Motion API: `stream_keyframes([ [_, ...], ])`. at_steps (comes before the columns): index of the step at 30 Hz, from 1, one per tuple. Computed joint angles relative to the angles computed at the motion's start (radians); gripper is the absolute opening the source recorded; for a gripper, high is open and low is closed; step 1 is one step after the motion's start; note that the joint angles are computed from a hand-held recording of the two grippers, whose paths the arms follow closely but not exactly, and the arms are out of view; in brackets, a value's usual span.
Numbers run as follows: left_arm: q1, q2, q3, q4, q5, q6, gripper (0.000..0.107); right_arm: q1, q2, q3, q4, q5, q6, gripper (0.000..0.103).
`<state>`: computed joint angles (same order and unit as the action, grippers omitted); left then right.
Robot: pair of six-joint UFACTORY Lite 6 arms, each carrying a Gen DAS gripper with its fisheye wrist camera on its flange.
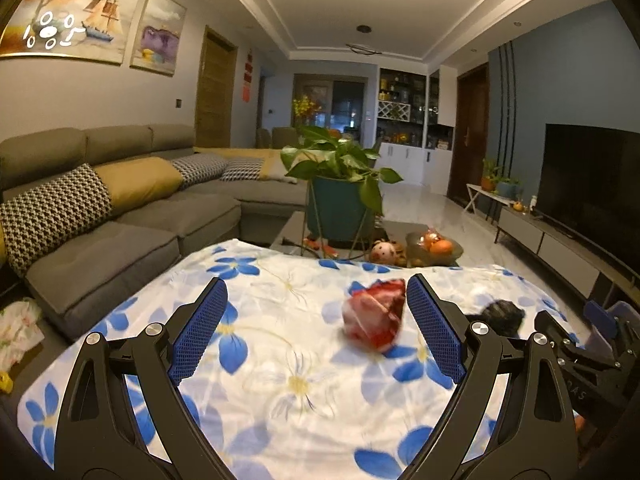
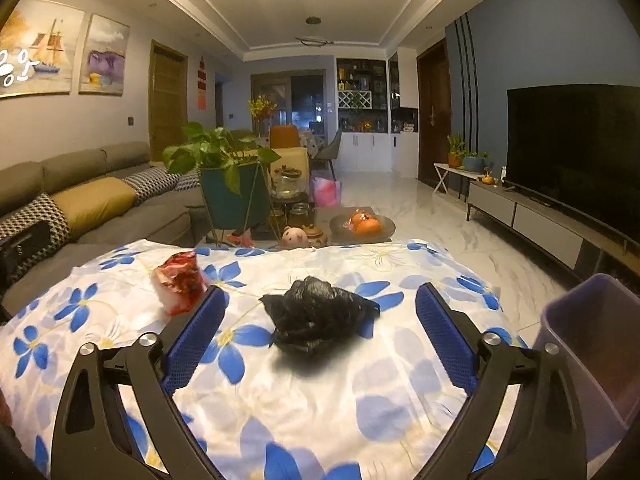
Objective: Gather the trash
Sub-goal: 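Grasp the red snack bag with the left tool while the right tool grasps the black bag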
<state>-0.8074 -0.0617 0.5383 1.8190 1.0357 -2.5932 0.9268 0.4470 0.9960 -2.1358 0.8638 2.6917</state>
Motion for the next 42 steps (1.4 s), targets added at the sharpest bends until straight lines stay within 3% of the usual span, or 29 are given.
stream_keyframes([
  [7,0.135,0.159,0.132,0.196,-0.064,-0.105,0.090,-0.089,0.176,0.238,0.005,-0.116,-0.067,0.084],
  [12,0.179,0.380,0.289,0.272,-0.088,-0.118,0.090,-0.123,0.284,0.342,0.020,-0.140,-0.076,0.084],
  [18,0.231,0.537,0.387,0.357,-0.139,-0.164,0.090,-0.150,0.347,0.399,0.034,-0.184,-0.083,0.076],
  [23,0.290,0.566,0.391,0.463,-0.206,-0.270,0.089,-0.159,0.371,0.419,0.020,-0.213,-0.082,0.055],
  [29,0.336,0.598,0.410,0.564,-0.273,-0.348,0.072,-0.143,0.387,0.425,0.020,-0.197,-0.098,0.044],
  [36,0.337,0.613,0.413,0.630,-0.280,-0.379,0.044,-0.135,0.388,0.420,0.006,-0.182,-0.084,0.043],
  [39,0.337,0.622,0.420,0.640,-0.280,-0.379,0.042,-0.142,0.384,0.413,-0.015,-0.190,-0.055,0.043],
  [40,0.339,0.621,0.417,0.649,-0.281,-0.388,0.038,-0.148,0.382,0.411,-0.026,-0.197,-0.041,0.043],
  [42,0.355,0.621,0.416,0.692,-0.302,-0.426,0.018,-0.155,0.378,0.406,-0.044,-0.206,-0.017,0.043],
])
